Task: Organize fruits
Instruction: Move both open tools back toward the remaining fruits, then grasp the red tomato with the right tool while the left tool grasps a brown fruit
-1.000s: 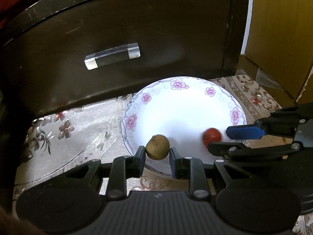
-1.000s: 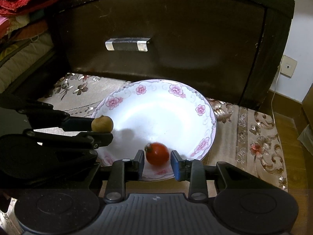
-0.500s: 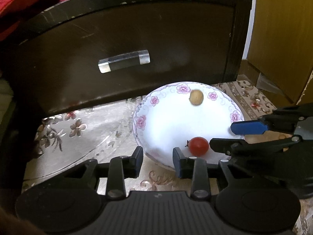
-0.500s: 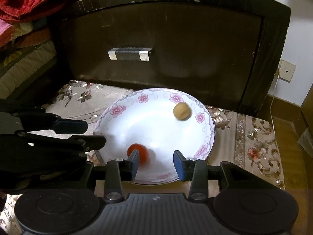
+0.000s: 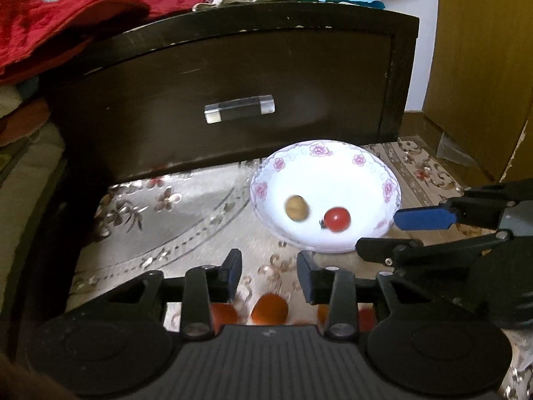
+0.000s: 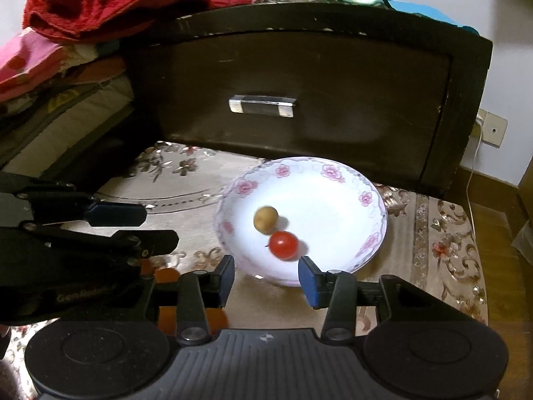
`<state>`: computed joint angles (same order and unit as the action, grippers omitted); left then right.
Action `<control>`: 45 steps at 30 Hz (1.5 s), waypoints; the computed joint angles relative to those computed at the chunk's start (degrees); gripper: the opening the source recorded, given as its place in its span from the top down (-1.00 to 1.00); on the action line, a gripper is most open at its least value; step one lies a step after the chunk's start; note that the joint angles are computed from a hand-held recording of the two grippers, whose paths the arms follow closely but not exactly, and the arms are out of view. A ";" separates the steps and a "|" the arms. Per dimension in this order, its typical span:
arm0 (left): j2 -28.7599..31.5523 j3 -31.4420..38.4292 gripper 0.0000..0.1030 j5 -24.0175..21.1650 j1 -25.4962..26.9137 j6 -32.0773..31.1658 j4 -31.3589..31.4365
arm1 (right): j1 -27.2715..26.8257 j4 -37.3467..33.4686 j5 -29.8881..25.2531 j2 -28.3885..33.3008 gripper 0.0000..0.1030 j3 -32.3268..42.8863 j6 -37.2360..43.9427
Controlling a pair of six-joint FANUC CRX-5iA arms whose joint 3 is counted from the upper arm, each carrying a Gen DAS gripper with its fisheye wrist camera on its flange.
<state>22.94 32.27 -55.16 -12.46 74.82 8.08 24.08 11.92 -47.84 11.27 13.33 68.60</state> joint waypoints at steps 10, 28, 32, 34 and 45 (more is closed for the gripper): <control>-6.09 -7.90 -0.07 -0.64 1.77 0.28 -1.06 | 2.04 -1.18 -3.11 -4.31 0.15 -3.98 -0.89; -7.55 -15.03 -0.17 -5.13 1.83 -10.50 7.06 | 2.69 -4.24 -7.68 -2.28 0.13 -3.21 4.45; -6.74 -14.76 -0.17 -5.47 1.75 -10.80 7.44 | 1.88 -5.47 -7.92 -0.72 0.13 -1.87 4.90; -6.45 -14.81 -0.17 -5.38 1.69 -10.83 7.62 | 1.25 -7.35 -7.79 -0.01 0.13 -0.81 5.64; -4.72 -14.55 -0.13 -3.58 0.80 -10.97 8.39 | 0.72 -8.98 -9.48 1.64 0.46 1.87 8.37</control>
<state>18.22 17.72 -58.75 -11.66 63.85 16.46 24.80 2.94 -57.32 12.91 15.20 76.98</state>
